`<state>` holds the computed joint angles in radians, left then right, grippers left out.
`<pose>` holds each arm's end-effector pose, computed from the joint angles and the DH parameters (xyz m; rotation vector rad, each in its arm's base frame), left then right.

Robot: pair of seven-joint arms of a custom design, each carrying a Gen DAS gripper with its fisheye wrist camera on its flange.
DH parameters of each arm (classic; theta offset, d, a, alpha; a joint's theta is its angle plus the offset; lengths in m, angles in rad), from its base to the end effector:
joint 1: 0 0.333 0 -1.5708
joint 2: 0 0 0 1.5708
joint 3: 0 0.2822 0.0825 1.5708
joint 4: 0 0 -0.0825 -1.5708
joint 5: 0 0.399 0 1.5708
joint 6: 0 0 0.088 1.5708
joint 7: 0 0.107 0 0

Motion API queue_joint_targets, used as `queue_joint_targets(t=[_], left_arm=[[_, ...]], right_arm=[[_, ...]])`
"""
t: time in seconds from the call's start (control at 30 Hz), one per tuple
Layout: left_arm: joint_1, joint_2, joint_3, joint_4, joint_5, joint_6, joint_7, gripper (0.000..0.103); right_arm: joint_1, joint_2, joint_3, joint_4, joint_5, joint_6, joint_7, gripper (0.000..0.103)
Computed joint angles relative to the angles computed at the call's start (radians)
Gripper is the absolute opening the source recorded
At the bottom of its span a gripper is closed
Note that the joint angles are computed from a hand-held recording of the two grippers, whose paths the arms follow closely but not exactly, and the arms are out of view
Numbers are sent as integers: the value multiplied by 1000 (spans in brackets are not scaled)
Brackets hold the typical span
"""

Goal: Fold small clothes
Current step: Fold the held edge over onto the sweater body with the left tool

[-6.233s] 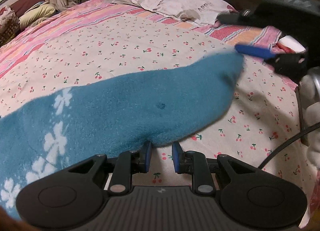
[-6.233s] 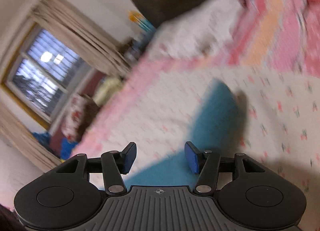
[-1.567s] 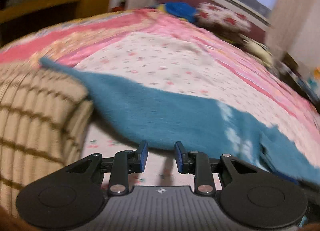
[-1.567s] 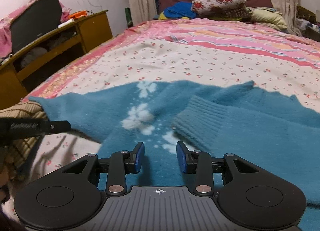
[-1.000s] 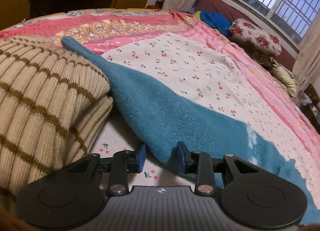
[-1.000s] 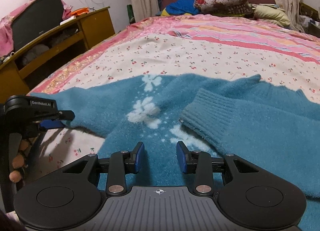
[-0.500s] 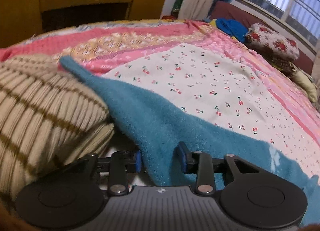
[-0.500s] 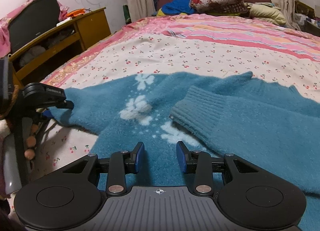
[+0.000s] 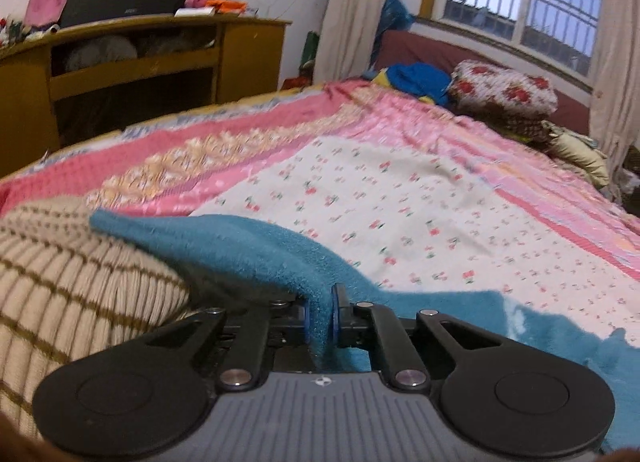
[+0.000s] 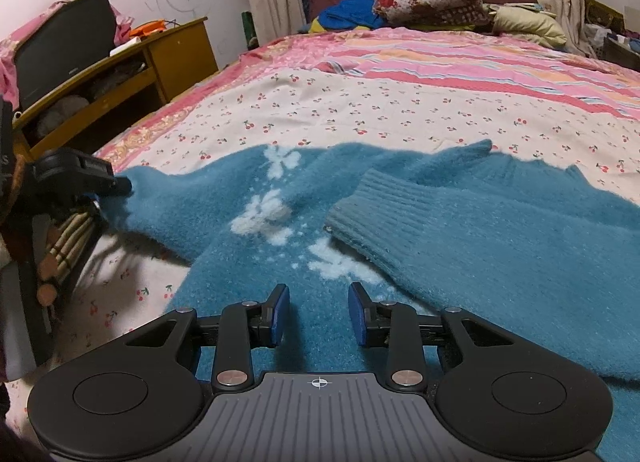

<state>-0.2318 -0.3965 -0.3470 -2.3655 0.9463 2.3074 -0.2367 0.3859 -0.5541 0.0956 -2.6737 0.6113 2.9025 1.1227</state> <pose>0.4172 -0.2604 0.4729 -2.0666 1.0041 -0.7309 0.4034 0.1718 0.4562 -1.9573 1.2991 -0.3787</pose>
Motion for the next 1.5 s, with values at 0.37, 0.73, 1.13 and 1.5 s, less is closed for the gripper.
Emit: queue_joint_targets(t=[0.37, 0.73, 1.13, 1.5], left_arm=[[-21, 38, -45, 94, 156, 85, 57, 15], [-101, 198, -49, 221, 207, 311, 200, 15], [-115, 44, -45, 16, 46, 443, 275, 22], [-90, 79, -81, 9, 118, 468, 205, 23]], right_arm=[[-9, -34, -5, -18, 2, -1, 8, 30], [-84, -122, -15, -78, -27, -19, 37, 30], [-125, -172, -37, -120, -37, -45, 46, 31], [-92, -93, -24, 8, -45, -75, 51, 43]])
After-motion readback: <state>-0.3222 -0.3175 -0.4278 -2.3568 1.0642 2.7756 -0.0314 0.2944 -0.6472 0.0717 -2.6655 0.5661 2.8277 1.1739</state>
